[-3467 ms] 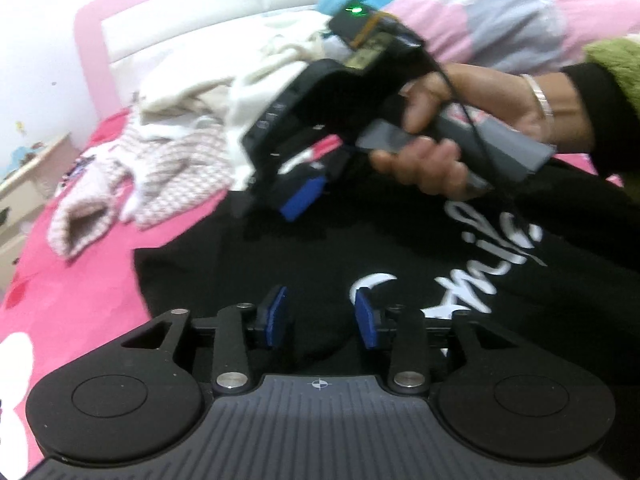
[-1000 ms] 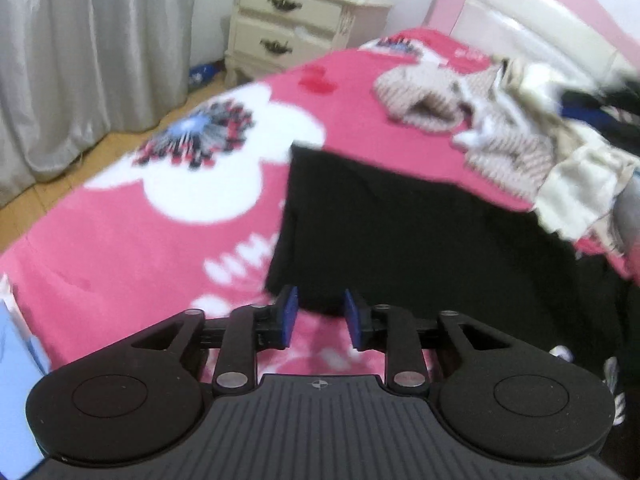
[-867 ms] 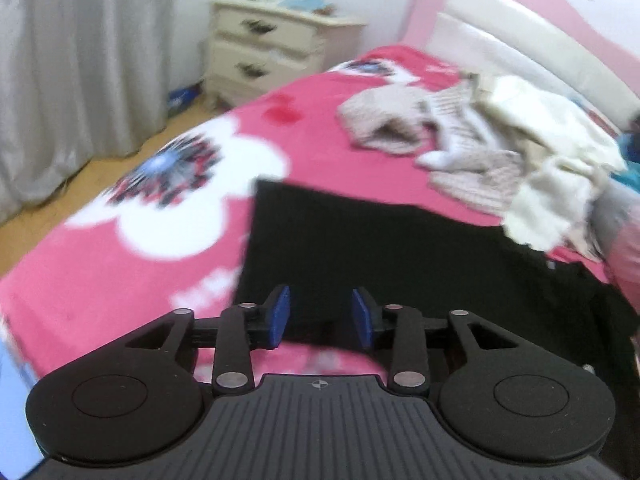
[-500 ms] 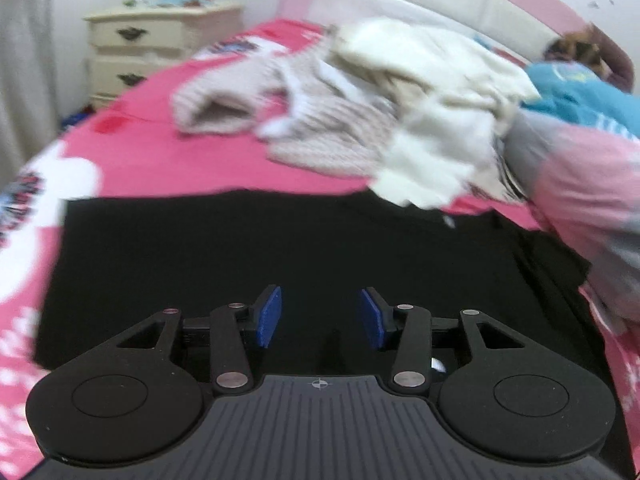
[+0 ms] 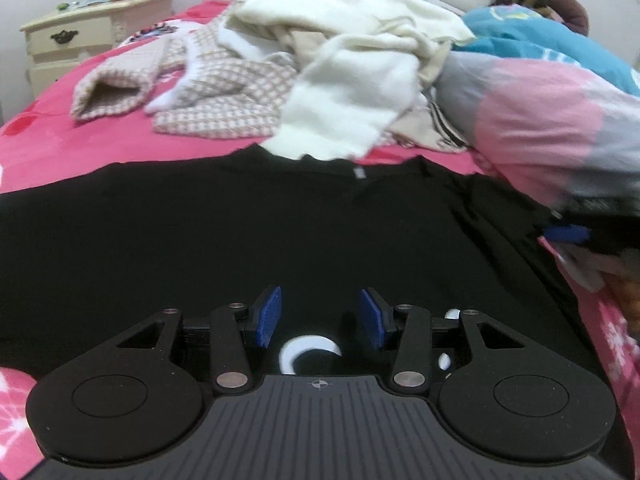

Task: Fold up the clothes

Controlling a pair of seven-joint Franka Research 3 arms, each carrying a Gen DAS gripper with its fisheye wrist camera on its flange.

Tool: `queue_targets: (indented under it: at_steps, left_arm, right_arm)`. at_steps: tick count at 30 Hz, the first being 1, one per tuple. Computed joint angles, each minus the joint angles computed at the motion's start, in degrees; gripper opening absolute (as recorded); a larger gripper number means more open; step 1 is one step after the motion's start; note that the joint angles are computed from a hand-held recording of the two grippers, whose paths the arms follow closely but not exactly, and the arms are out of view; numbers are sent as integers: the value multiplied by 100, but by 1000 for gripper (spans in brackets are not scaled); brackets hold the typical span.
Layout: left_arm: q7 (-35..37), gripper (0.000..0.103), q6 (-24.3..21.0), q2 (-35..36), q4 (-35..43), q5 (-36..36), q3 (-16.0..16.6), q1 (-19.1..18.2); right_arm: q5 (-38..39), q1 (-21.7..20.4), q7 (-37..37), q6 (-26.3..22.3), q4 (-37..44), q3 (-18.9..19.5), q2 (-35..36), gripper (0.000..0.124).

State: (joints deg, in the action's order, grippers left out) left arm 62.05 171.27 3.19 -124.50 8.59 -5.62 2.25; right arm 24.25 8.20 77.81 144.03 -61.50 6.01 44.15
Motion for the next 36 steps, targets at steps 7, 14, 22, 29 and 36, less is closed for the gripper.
queue_targets:
  at_steps: [7, 14, 22, 29, 36]
  left_arm:
    - [271, 44, 28, 48, -13, -146, -77, -18]
    - [319, 44, 26, 140, 21, -345, -82, 5]
    - [493, 44, -9, 175, -11, -558, -121, 48]
    - [268, 44, -17, 202, 4, -215, -44, -12]
    - [-233, 44, -58, 246, 58, 485, 79, -107]
  right_arm:
    - [560, -300, -1979, 1536, -966, 895, -504, 6]
    - [1299, -1048, -5875, 637, -2116, 2090, -1339, 33]
    - [1843, -1402, -7169, -648, -2894, 1855, -2192, 42]
    - [1196, -580, -5259, -623, -2035, 712, -1729, 42]
    - [802, 50, -5712, -298, -2057, 316, -1638, 39]
